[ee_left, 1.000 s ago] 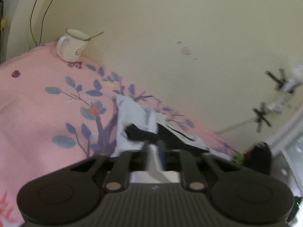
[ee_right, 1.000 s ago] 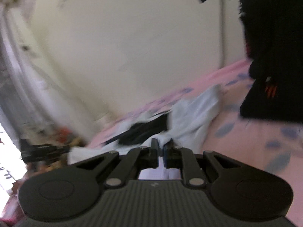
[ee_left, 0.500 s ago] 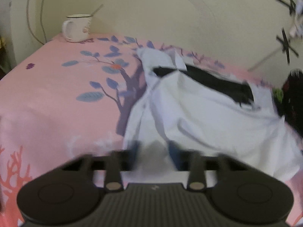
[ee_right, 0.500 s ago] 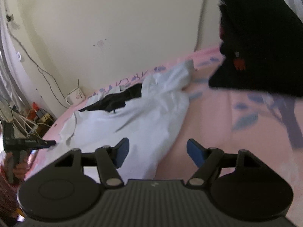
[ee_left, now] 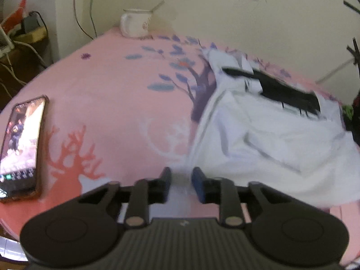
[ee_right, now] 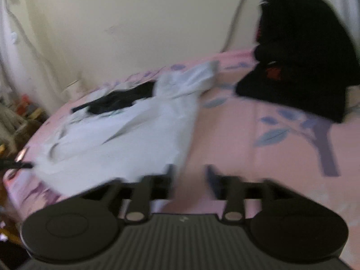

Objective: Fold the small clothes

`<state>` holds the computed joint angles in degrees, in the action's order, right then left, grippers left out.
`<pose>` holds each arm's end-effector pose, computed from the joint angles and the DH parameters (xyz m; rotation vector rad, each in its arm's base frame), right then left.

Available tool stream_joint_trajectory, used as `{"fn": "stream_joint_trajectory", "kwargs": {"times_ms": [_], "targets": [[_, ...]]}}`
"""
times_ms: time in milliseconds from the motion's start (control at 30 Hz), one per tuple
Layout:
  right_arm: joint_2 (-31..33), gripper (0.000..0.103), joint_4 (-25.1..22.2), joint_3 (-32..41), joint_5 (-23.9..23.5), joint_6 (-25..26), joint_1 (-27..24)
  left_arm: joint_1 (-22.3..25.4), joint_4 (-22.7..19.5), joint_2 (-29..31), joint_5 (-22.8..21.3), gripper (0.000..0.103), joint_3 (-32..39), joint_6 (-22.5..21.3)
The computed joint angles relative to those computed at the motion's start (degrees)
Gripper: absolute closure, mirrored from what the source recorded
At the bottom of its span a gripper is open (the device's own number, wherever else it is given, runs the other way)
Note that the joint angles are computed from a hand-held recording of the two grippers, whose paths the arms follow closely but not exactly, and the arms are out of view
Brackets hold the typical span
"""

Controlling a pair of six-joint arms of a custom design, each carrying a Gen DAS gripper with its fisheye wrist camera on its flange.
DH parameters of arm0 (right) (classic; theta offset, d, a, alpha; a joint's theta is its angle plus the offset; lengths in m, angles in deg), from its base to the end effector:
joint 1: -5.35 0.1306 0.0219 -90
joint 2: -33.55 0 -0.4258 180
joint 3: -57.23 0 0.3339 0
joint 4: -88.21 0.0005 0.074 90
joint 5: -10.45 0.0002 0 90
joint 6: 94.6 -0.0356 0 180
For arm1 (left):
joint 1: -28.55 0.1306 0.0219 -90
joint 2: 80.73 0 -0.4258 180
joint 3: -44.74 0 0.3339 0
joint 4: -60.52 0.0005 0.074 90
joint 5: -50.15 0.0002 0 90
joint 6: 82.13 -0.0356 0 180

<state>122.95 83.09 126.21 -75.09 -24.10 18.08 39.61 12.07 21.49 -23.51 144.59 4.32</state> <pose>0.4192 0.0914 0.3925 0.1692 2.0191 0.2787 0.5063 0.0882 0.4490 -0.0351 2.4229 -0.2351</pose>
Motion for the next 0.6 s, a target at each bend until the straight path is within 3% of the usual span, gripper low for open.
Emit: {"fn": "stream_joint_trajectory", "kwargs": {"times_ms": [67, 167, 267, 367, 433, 500, 600], "targets": [[-1.1, 0.049, 3.7, -0.5, -1.8, -0.6, -0.5, -0.2, 1.2, 0.0, 2.2, 0.080, 1.8, -0.1], [-0.8, 0.048, 5.0, 0.8, -1.2, 1.8, 0.5, -2.4, 1.2, 1.5, 3.8, 0.078, 6.0, -3.0], [1.0, 0.048, 4.5, 2.4, -3.2, 2.0, 1.6, -6.3, -4.2, 6.4, 0.4, 0.074, 13.3, -6.7], [2.7, 0.048, 4.4, 3.0, -4.1, 2.4, 2.6, -8.6, -9.9, 11.2, -2.3, 0.074, 19.1, -6.7], [3.4, 0.048, 4.2, 3.1, -4.2, 2.1, 3.3, -9.5, -11.6, 13.0, -3.8, 0.075, 20.1, -7.7], [4.0, 0.047, 3.8, 3.3, -4.5, 1.5, 3.3, -10.7, -7.3, 12.2, -7.3, 0.094, 17.1, -10.0], [4.2, 0.047, 3.6, 3.3, -4.6, 0.3, 2.6, -10.6, -7.0, 12.1, -7.3, 0.099, 17.1, -9.6]]}}
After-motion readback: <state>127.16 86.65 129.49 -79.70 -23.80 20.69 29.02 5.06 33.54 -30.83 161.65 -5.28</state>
